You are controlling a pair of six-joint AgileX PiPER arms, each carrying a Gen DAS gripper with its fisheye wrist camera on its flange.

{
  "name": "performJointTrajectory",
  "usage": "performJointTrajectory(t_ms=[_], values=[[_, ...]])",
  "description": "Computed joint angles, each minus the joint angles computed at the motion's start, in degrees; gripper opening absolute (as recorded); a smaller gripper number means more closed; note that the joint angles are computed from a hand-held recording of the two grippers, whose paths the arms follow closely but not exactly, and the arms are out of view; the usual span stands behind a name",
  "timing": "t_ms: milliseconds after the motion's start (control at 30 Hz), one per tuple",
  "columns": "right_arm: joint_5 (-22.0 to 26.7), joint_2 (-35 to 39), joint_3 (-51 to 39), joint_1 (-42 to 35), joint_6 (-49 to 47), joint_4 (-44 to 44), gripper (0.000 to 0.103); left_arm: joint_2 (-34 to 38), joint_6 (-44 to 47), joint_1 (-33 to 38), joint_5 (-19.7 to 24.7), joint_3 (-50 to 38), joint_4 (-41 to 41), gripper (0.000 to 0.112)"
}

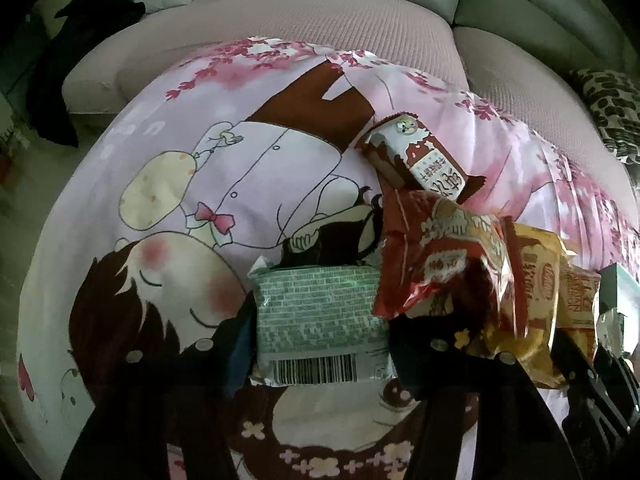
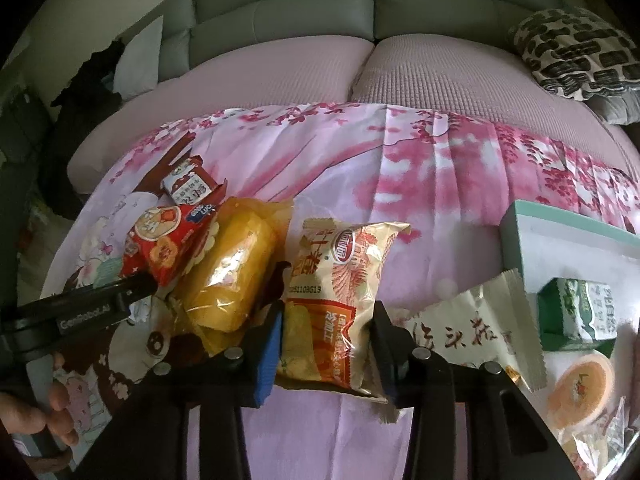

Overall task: Organize snacks
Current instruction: 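Grasp the mint-green biscuit pack with the left tool while the right tool grasps the yellow chip bag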

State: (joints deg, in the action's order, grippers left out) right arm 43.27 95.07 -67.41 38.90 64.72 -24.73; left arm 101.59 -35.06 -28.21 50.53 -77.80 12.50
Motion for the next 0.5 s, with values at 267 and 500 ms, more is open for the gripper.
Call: performJointTrajectory(t_ms=[267,500], values=[[2.2,-4.6,2.3,2.0,4.3,-2.0,0.043,-5.8,-3.9,-1.7,0.3,3.5,3.4,0.061],[6.1,-9.0,3.3,4.5,8.3,-4.5,0.043,-9.1,-4.5,-4.4,2.0,2.4,5.9,0.061]])
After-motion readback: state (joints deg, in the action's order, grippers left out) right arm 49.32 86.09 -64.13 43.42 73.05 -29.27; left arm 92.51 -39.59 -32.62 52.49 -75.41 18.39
